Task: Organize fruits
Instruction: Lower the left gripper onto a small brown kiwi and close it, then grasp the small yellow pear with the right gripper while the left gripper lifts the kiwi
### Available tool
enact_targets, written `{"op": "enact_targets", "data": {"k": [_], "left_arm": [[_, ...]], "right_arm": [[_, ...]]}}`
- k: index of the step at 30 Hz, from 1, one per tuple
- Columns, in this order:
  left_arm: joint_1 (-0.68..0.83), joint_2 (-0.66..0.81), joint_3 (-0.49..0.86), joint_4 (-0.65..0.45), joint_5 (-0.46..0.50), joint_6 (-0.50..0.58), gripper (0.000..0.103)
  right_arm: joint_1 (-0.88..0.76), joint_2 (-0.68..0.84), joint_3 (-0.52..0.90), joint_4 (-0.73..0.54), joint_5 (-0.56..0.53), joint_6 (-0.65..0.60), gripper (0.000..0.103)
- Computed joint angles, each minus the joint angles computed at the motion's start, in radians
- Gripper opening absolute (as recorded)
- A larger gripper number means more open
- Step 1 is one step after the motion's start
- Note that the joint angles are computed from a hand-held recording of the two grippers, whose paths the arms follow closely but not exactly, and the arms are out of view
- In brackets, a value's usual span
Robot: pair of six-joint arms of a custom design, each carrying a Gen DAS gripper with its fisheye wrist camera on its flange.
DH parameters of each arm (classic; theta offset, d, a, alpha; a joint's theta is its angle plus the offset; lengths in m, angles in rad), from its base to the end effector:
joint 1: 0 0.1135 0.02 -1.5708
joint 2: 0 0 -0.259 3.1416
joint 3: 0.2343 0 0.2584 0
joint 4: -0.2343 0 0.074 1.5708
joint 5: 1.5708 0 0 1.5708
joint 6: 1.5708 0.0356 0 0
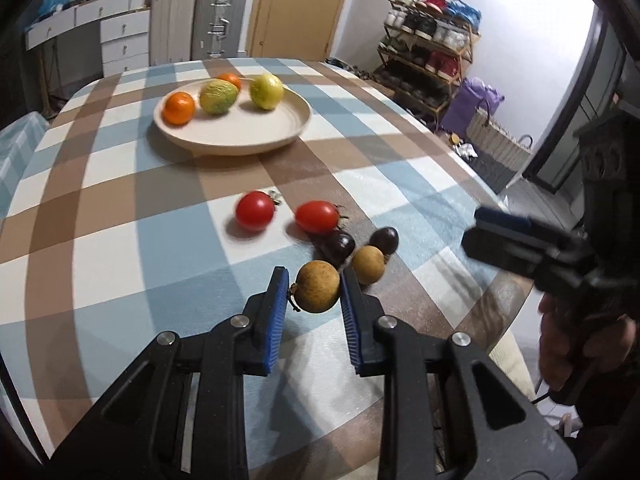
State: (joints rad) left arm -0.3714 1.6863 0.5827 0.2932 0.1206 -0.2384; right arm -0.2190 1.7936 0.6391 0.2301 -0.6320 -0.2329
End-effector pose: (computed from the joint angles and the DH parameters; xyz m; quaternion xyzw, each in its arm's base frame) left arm 0.2705 -0.1100 0.0942 0.0839 0.9234 -0.1646 0.3365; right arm 0.2931 -0.0437 0.0785 -0.1050 0.9006 0.2196 0.3602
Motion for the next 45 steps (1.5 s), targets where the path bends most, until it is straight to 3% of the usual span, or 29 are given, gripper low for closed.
{"op": "enact_targets", "data": {"k": [9,13,22,33,38,45], "left_arm": [[0.103,-0.105,-0.085,0.023,0.060,0.011,0.023],[0.138,-0.102,-0.108,0.043,0.089,0.009,0.023],[0.190,-0.065,-0.132,0.098,0.125,0.008,0.023],[0.219,-0.021,-0.137,0.129,0.141,0.002,0.023],[0.210,-0.009,-0.127,0.116,0.137,0.004,0.023],[0.203,-0.001,-0.123,0.116,0.128,-0.002,0.023]], "right_arm": [[0.077,0.082,0.027,-0.023,0.008,0.027,0.099],[0.127,0.120,0.069,-0.072,0.028,0.023,0.083],[0.183,0.159,0.123,-0.094,0.082,0.045,0.071],[0.274,0.102,0.075,-0.035,0.297,0.001,0.047],[0.302,0.092,0.045,-0.005,0.318,-0.007,0.043],[0.316,0.106,0.034,0.023,0.322,-0.003,0.027]]}}
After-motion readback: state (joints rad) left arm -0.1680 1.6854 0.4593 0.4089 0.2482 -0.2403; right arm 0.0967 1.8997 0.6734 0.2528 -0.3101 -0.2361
